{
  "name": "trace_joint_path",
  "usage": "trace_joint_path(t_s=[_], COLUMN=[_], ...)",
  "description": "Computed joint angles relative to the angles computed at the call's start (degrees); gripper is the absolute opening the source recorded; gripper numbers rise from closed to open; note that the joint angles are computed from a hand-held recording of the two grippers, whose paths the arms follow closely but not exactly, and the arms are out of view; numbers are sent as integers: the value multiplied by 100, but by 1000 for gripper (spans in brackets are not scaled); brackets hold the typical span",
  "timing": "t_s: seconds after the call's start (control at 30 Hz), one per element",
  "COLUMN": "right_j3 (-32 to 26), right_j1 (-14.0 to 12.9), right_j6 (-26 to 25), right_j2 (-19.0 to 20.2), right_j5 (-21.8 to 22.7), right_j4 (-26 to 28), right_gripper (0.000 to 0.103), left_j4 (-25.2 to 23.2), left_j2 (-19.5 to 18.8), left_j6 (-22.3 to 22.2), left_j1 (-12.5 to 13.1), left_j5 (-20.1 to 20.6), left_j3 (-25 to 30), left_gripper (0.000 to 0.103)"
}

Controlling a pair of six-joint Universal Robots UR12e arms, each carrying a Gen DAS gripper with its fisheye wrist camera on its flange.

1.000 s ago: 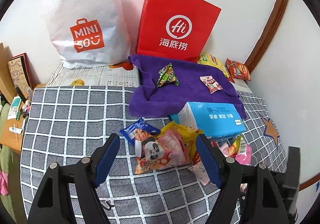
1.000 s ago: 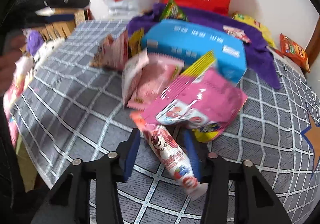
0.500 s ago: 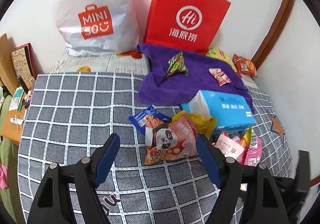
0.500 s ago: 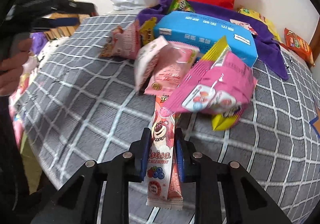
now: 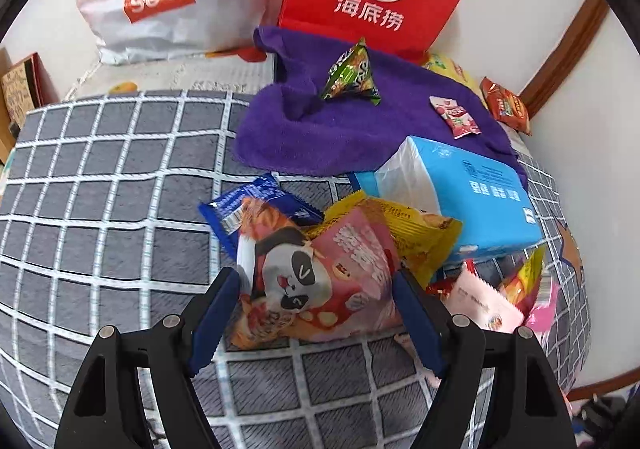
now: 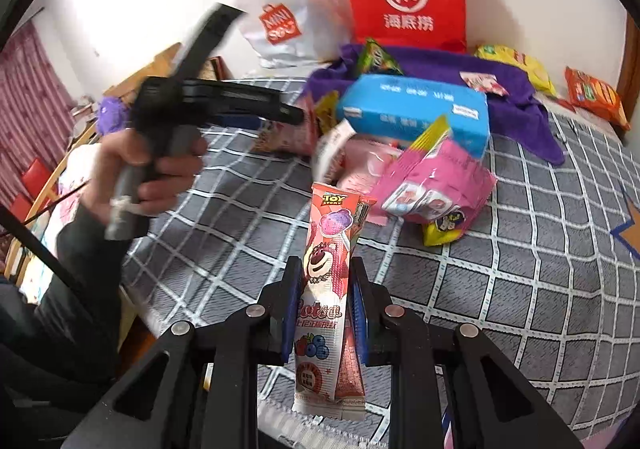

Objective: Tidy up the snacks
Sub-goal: 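Grasp the pink Lotso stick packet with the right tool while the left grasps the panda-print bag, then carry the stick packet onto the purple towel and open the right tool while the left carries the panda bag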

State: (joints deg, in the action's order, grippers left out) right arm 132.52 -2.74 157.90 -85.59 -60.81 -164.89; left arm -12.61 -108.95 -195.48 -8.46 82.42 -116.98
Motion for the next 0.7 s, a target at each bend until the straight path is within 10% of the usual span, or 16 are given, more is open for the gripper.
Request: trace_joint_path(t_s=[0.2,0.53,0.7], right_j3=[127,-75,-310], right_j1=[-143,-323,-426], right_j6=[48,1332,1581], right_j2=[-135,469,924], right_j5=[121,-1754,-1786], right_j4=[-508,-1586,-1386], right_gripper=[23,23,24], left_j4=[84,143,53], left_j2=[-115,99,259], left_j6=[14,68,82], left_j1=[-96,46,70], left_j5=[193,-168,-190], left_j3=[92,-160,-330], left_gripper=[78,64,64])
